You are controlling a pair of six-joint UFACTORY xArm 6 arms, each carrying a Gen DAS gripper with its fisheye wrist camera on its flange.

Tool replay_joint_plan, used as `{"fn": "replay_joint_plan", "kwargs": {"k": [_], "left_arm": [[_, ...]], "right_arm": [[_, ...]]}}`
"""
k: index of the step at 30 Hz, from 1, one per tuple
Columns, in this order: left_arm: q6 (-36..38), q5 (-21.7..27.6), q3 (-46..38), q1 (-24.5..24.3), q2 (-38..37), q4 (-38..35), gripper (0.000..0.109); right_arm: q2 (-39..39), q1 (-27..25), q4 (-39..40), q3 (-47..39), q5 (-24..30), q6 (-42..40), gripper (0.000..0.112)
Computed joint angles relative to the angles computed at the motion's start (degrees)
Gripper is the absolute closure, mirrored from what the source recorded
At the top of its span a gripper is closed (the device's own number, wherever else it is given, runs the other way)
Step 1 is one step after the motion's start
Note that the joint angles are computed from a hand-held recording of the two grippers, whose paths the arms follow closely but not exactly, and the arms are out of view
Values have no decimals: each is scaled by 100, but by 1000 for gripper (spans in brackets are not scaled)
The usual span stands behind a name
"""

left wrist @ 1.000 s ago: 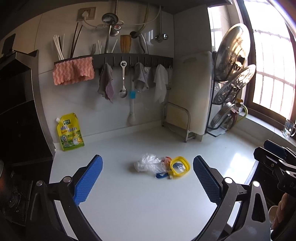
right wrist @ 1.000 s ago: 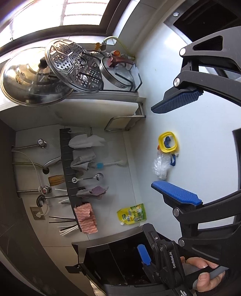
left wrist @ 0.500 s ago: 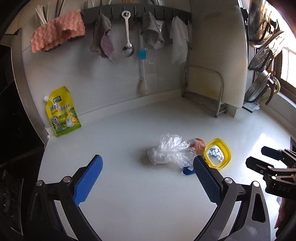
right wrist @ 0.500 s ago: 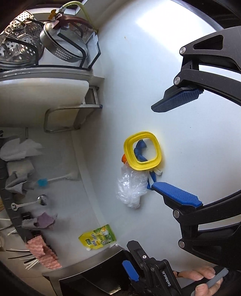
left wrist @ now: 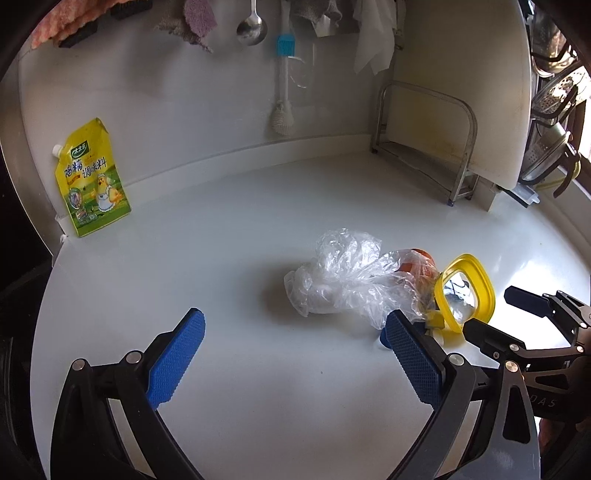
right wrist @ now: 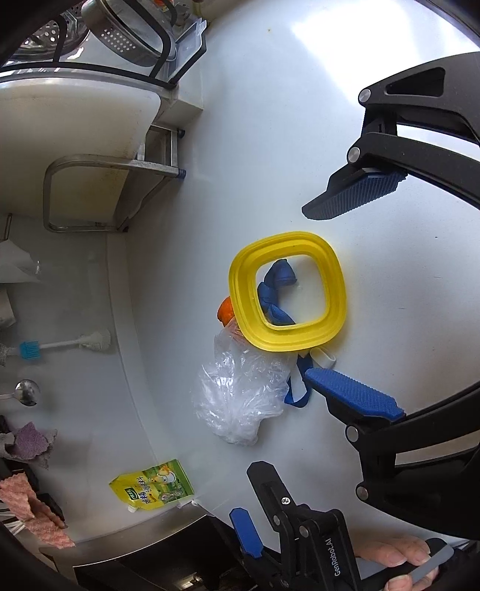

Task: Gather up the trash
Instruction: 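Grasp the yellow lid with the right tool while the left tool grasps the plastic bag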

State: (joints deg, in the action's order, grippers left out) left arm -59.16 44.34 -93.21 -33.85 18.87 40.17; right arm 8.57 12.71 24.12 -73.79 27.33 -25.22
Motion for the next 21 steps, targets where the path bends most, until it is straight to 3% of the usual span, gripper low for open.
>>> {"fn": "replay_joint_plan", "kwargs": {"k": [5,9,17,21], "left_arm": [[27,12,-35,63,48,-29,12],[41,27,-88,78,91,-33,12],[116,69,-191,51,161,-23,12],[131,88,-216,45,183,-33,12]], "right_arm": [[261,15,34,-296,169,-17,31],[450,59,-389,-452,121,262,31],[516,41,-1,-503,21,-14,31],[594,41,-370,-577,35,195,31]]}}
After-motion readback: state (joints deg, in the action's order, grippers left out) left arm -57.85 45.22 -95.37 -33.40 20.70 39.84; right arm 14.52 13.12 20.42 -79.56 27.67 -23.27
